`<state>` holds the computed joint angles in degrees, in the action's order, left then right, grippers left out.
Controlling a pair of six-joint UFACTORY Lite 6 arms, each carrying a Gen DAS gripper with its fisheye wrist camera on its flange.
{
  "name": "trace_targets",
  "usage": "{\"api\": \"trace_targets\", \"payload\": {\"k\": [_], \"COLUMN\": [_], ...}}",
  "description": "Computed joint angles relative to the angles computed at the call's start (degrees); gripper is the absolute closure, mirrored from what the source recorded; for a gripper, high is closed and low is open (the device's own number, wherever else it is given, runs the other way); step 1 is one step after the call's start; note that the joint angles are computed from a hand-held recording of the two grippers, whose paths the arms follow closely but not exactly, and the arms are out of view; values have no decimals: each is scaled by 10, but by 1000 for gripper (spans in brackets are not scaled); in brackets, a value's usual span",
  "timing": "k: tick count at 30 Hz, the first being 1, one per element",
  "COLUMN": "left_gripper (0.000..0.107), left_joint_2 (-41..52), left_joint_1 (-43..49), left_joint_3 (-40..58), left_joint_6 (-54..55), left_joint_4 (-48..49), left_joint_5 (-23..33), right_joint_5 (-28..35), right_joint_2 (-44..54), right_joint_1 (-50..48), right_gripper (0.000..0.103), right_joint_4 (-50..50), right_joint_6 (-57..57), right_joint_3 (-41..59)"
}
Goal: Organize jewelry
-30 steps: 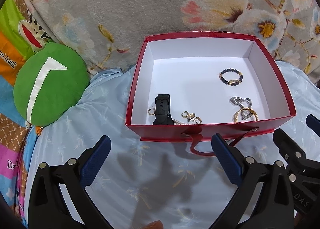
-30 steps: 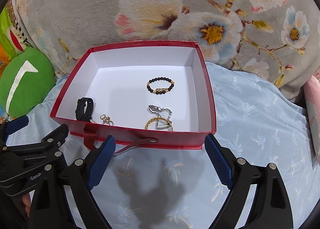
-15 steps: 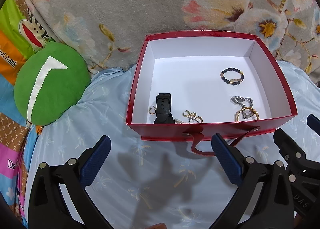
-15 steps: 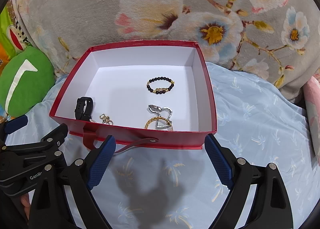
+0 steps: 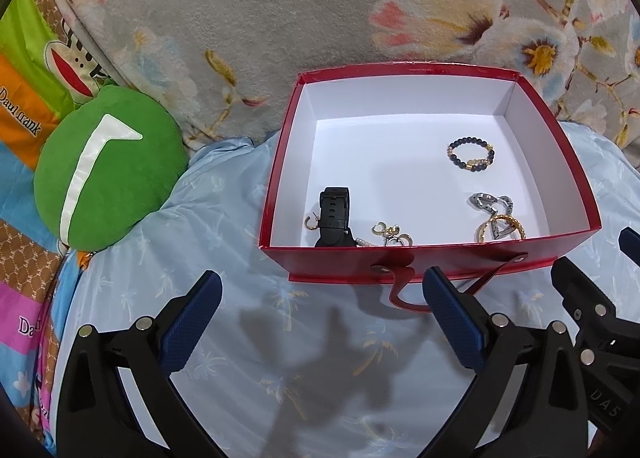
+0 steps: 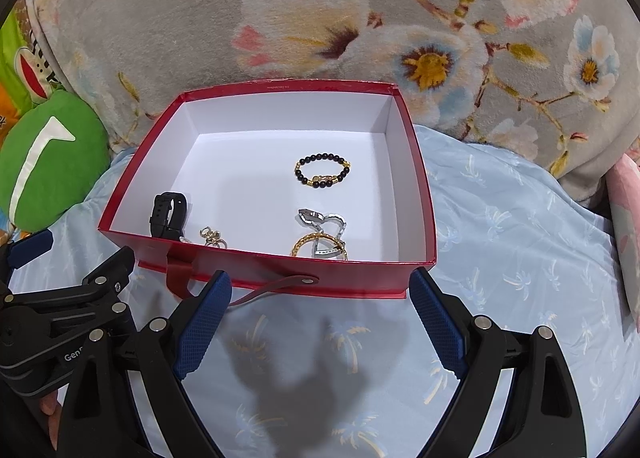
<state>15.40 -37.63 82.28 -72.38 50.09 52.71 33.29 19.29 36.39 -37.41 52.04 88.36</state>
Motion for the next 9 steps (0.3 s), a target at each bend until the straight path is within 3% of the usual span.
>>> {"api": "trace_targets", "payload": {"k": [9], "left_gripper": [9], "left_joint_2": [-3], "left_joint_1": [7], "left_joint_3": [2], "left_joint_6": [15], "left_joint_4": [-12], "left_joint_5": [-14], "right_joint_5": [-3], "right_joint_2": [-2], "right_joint_1": [-2], "right_gripper": [15], "right_joint_4": [-3], "right_joint_6": [4], "right_joint_3": [-2]}}
